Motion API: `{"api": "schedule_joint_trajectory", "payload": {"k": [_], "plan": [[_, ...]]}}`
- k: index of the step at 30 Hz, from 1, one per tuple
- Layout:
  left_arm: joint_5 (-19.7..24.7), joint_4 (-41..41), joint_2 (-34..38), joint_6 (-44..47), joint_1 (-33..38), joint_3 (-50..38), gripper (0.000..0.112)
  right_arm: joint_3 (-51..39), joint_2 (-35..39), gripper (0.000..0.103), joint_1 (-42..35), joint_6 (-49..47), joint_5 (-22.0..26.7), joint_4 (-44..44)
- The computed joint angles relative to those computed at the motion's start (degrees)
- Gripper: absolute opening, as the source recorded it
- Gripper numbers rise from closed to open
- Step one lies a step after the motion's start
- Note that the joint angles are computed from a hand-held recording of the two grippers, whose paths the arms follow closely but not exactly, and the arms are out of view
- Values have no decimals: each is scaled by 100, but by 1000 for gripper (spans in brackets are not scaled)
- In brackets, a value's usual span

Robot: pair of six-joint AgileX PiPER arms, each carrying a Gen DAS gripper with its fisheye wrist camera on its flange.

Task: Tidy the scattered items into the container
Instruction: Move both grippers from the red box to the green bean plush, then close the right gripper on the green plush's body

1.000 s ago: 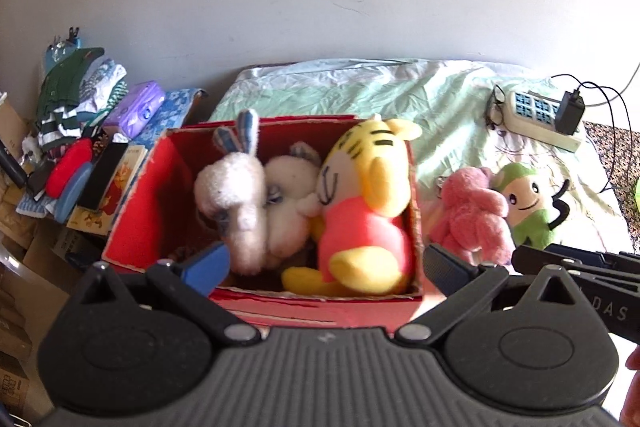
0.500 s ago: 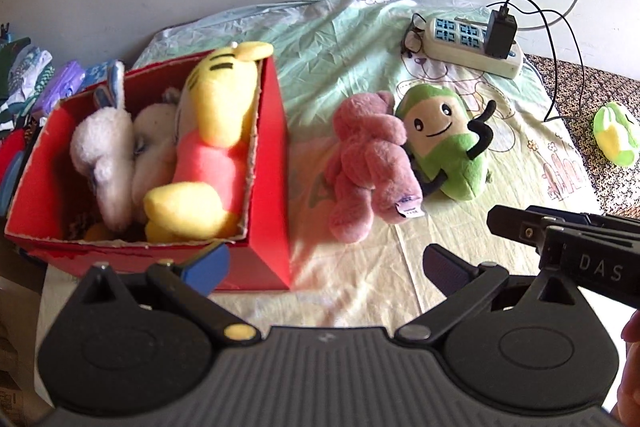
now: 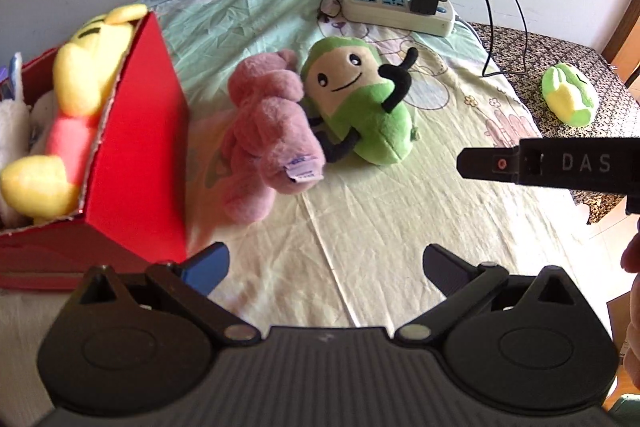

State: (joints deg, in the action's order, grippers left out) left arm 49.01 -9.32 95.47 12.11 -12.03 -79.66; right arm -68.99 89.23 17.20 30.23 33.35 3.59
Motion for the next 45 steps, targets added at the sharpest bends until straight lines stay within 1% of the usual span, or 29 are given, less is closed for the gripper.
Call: {"api": "schedule_joint_trajectory", "payload": {"k": [3, 5, 7, 9, 12, 13, 15, 16, 17, 18, 19, 20, 21, 23, 25, 28, 30, 34, 36, 38, 41, 43, 45], "plan": [[-172, -534, 68, 327, 109, 133, 103, -136, 131, 39, -125, -405, -13, 332], [-329, -745, 82, 470, 134, 242, 103, -190, 197, 39, -206, -681, -60, 584], [-480, -919, 77, 666, 151, 338, 103, -278, 324, 39, -273, -827, -128, 641], [-620, -1098, 41, 845, 167, 405, 102, -454, 524, 39, -348, -953, -72, 714], [-779, -1697, 24, 1461, 249, 441, 102, -694, 764, 39, -555, -1756, -11, 1477], [-806, -1850, 57, 1636, 251, 422, 102, -752, 811, 40, -566, -1909, -33, 1581], [-889, -2132, 164, 2027, 223, 382, 102, -955, 955, 44, -480, -1965, -67, 1405], [-988, -2191, 222, 2156, 179, 379, 102, -1061, 1032, 44, -427, -1931, -61, 1223], [-1097, -2218, 273, 2215, 148, 379, 100, -1136, 1104, 44, -385, -1903, -114, 1044], [-1176, -2281, 334, 2281, 148, 366, 100, -1174, 1159, 44, -400, -1989, -166, 1078], [-1159, -2417, 421, 2397, 193, 314, 100, -1224, 1226, 44, -463, -2236, -165, 1319], [-1047, -2615, 542, 2549, 278, 219, 99, -1292, 1318, 44, -562, -2640, -117, 1703], [-900, -2813, 661, 2701, 365, 119, 99, -1380, 1413, 44, -609, -2819, -40, 1856], [-642, -3037, 874, 2889, 477, -53, 99, -1600, 1607, 44, -594, -2782, 168, 1722], [-601, -3002, 987, 2837, 487, -112, 99, -1810, 1819, 44, -537, -2813, 391, 1656], [-610, -2930, 1067, 2729, 531, -133, 99, -1831, 1919, 46, -509, -2848, 310, 1698], [-548, -2922, 1067, 2705, 596, -145, 99, -1819, 1924, 44, -543, -2791, 302, 1804], [-364, -3126, 949, 2937, 732, -55, 99, -1576, 1750, 35, -571, -2707, 255, 1900], [-379, -3128, 845, 3042, 707, 76, 99, -1439, 1614, 33, -579, -2641, 290, 1913], [-421, -3147, 740, 3122, 669, 212, 99, -1256, 1431, 33, -563, -2506, 349, 1796], [-363, -3307, 603, 3285, 673, 357, 99, -939, 1144, 32, -624, -2466, 433, 1845], [-321, -3426, 512, 3407, 663, 435, 99, -758, 951, 32, -716, -2453, 583, 1942], [-262, -3600, 400, 3599, 644, 528, 99, -579, 741, 32, -720, -2282, 738, 1856]]}}
